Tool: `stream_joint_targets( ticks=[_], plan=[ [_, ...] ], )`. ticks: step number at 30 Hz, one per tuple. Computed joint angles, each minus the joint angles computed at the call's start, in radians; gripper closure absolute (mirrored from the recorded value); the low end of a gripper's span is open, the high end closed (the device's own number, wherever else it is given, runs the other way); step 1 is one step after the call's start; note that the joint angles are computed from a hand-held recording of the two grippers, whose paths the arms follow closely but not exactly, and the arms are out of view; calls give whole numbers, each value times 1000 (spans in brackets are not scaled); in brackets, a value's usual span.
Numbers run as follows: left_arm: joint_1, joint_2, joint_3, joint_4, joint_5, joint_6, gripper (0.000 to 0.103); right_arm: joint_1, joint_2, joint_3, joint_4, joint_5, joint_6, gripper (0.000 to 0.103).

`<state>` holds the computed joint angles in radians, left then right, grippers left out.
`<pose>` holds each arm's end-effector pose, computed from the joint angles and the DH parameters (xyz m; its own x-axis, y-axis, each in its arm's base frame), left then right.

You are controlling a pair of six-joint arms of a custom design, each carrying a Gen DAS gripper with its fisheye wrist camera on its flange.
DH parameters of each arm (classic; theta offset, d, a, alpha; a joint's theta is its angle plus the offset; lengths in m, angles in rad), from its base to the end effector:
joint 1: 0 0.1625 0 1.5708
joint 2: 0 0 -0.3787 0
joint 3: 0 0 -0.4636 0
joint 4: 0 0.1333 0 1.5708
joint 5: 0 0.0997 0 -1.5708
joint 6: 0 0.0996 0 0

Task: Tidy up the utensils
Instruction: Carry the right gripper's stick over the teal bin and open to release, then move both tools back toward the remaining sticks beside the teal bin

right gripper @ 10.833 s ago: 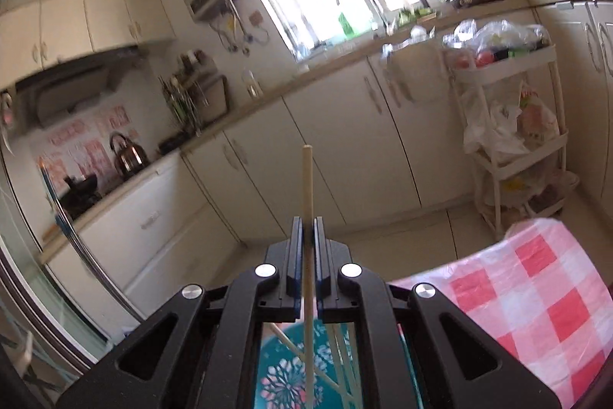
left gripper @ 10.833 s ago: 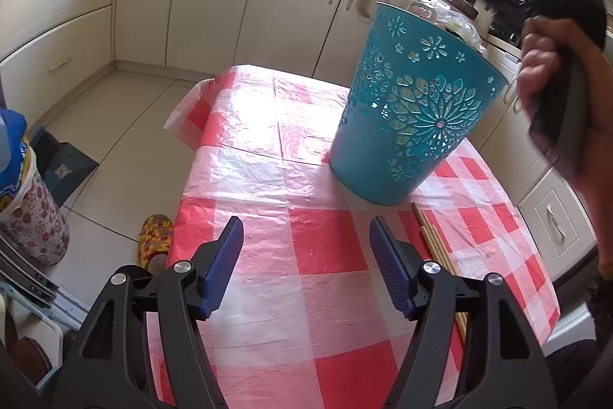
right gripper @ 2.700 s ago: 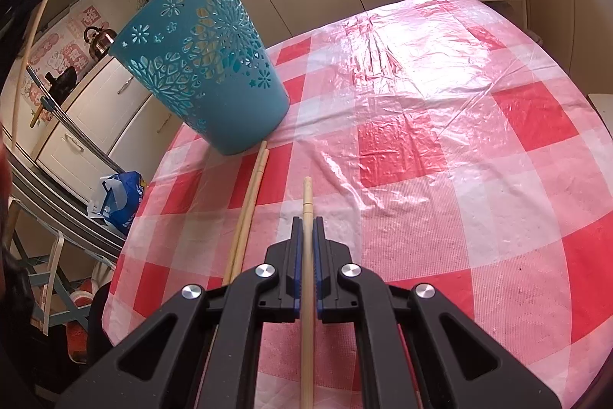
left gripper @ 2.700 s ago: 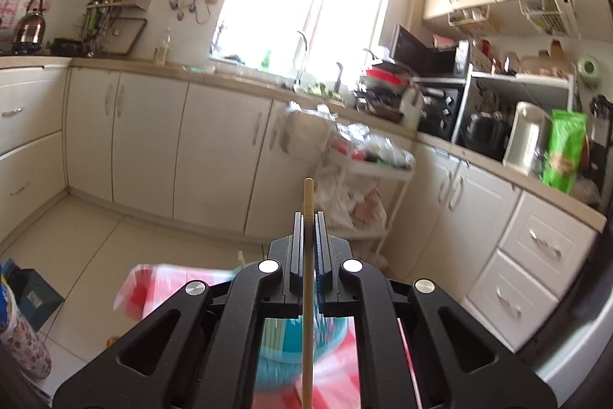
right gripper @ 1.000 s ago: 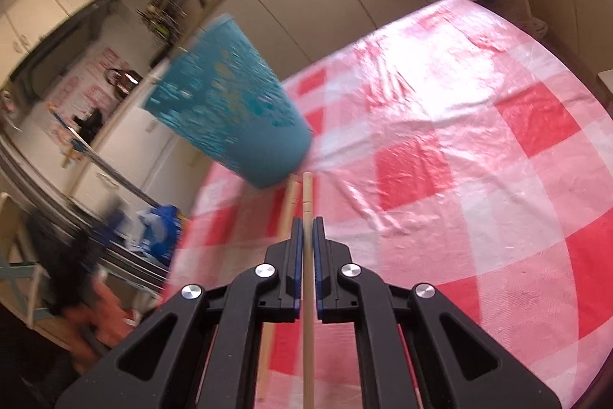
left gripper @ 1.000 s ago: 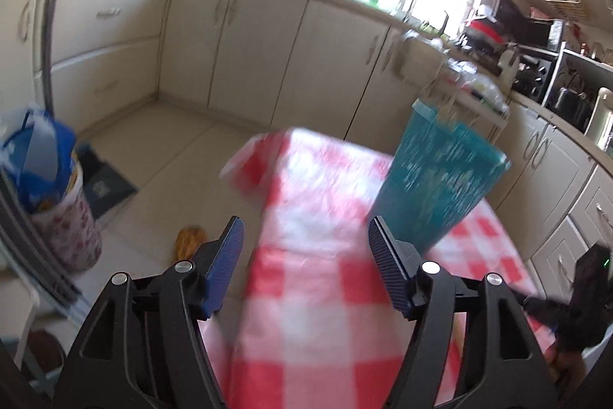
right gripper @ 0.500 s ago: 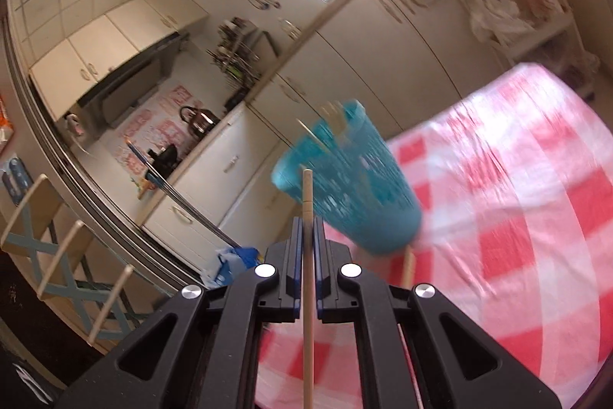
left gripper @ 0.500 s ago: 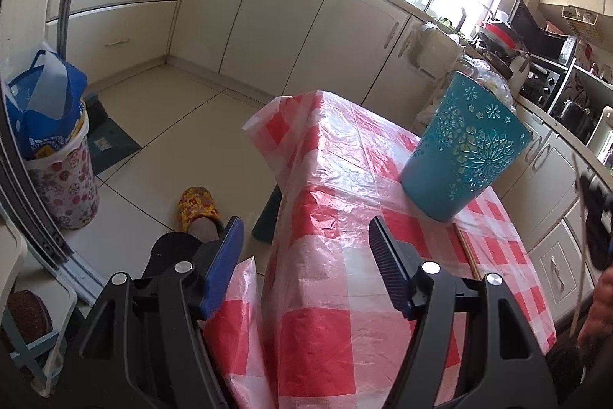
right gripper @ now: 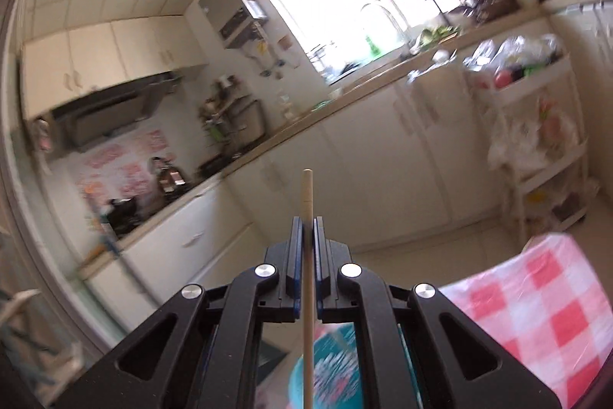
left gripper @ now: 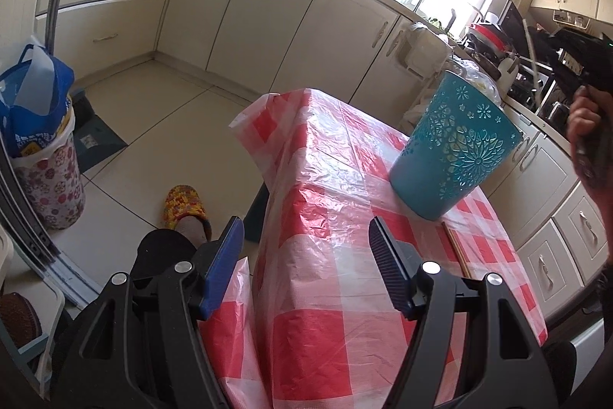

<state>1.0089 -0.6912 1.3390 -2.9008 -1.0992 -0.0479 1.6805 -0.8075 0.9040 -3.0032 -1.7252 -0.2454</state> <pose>-0.2724 -0.7677 0.1181 -0.9252 0.2005 -0.3220 0.3697 0.6672 -0.6467 0.2095 -0.8242 0.4655 -0.9624 -0.0169 0.2710 -0.2673 0.2342 -0.9347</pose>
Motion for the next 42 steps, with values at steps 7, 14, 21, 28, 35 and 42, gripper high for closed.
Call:
stream_joint_targets(
  ticks=[7,14,21,28,35,42],
  plan=[
    [6,-1,-2,1,-20,-7,38,2,50,-6,80,-144,-92,94],
    [-13,5,13,-54,25,53,35,12,-124,299,-28,-136,-183,67],
    [-22,8,18,-77,56,81,35,11,-357,689,-69,-184,-175,47],
    [-32,18,3,-42,102,96,33,-62,-497,923,18,-234,18,45],
    [-40,28,-15,6,154,90,31,-81,-586,1050,-33,-268,57,45],
    [-52,38,-25,27,213,91,27,-83,-624,1116,-82,-314,44,45]
  ],
)
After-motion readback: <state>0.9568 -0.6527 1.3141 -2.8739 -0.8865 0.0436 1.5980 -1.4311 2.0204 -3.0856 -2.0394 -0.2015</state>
